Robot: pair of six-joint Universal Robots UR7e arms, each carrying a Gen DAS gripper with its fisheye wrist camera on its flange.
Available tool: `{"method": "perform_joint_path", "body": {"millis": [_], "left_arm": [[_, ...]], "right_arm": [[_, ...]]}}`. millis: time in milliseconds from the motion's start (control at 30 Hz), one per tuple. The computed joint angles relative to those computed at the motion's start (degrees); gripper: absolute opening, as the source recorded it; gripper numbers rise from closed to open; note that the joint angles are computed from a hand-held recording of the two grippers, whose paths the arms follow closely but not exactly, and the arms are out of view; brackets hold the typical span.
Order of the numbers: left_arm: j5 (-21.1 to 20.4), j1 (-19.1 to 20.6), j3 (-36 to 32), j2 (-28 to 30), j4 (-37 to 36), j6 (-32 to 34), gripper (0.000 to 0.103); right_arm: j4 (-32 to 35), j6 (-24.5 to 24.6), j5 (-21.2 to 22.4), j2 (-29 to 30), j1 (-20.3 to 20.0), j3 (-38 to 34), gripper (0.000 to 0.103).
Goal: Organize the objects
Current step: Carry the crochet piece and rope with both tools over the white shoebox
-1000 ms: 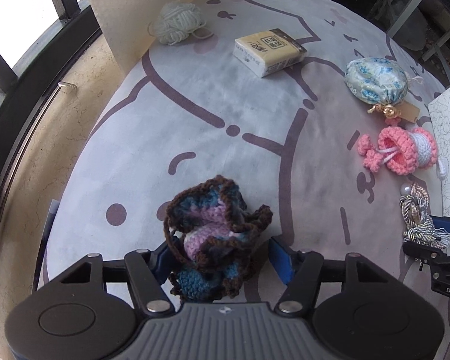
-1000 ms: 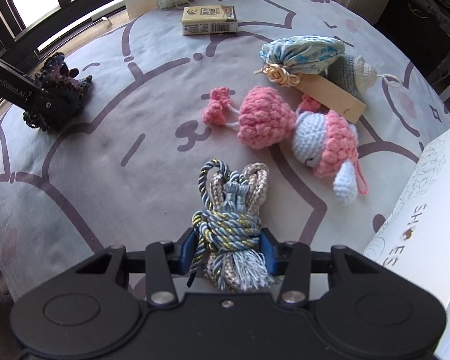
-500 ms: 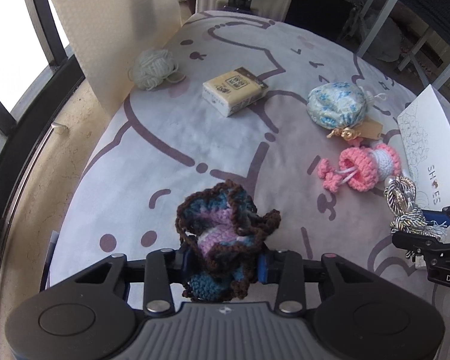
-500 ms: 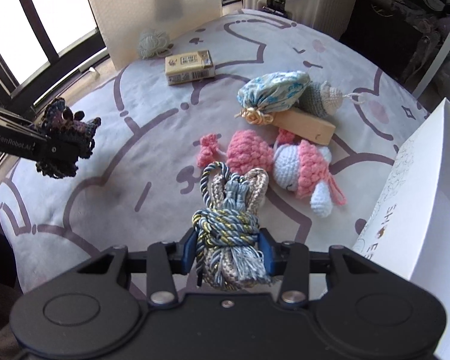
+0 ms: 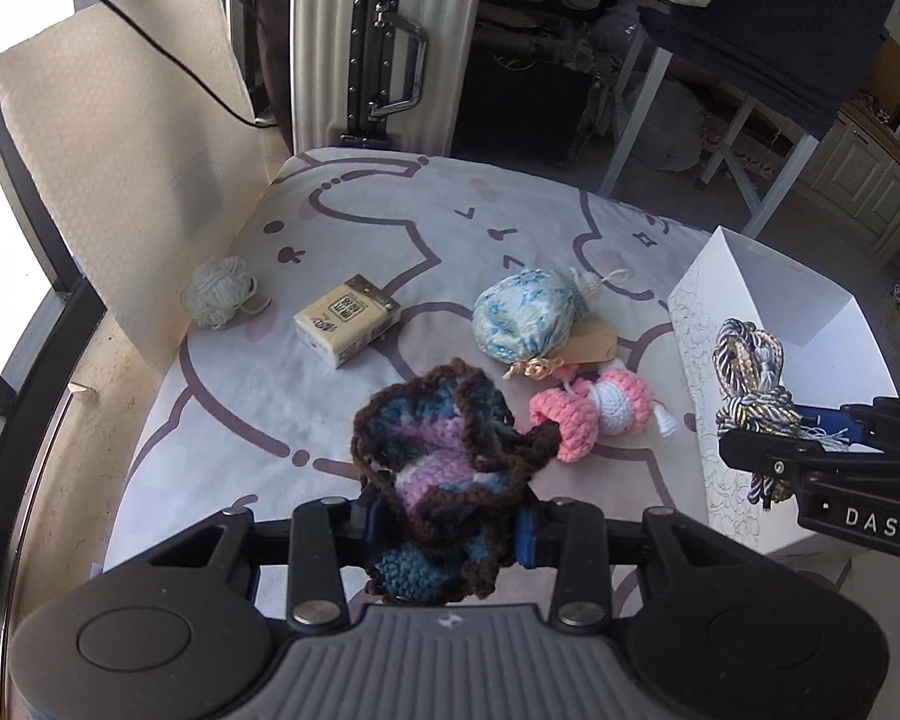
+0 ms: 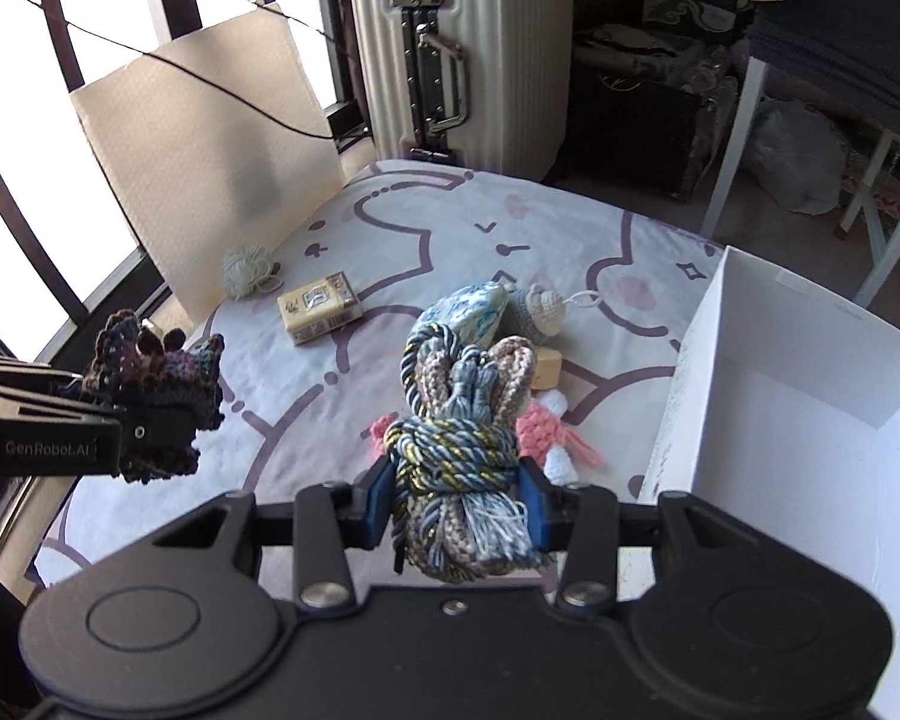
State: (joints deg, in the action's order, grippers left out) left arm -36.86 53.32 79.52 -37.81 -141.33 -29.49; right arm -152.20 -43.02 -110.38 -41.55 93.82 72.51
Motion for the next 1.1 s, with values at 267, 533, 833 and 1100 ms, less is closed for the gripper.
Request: {"method": "perform_joint_path", "body": {"millis": [267,533,833,1100], "left_arm": [[0.1,-1.9,0.2,0.6,-5.0,5.5,0.04],[-0.5,-3.3,-0.3,1.6,-7.8,9.0,0.04],[-2.2,-3.5,-4.1,3.9,-5.7,10.1,0.04],[-3.1,-3.7,-10.5,8.1,-2.6,12.9,0.04]], "right_arm": [[-6.6,2.3,-0.8,-3.1,0.1,4.5,0.044],[-10.7,4.8,-1.3,-5.5,0.3,7.1,0.044],[-12.0,4.3,-1.7,-6.8,-0.3,8.0,0.044],[-11.2,3.8,-2.0,-8.1,-1.7,6.9,0.044]]}}
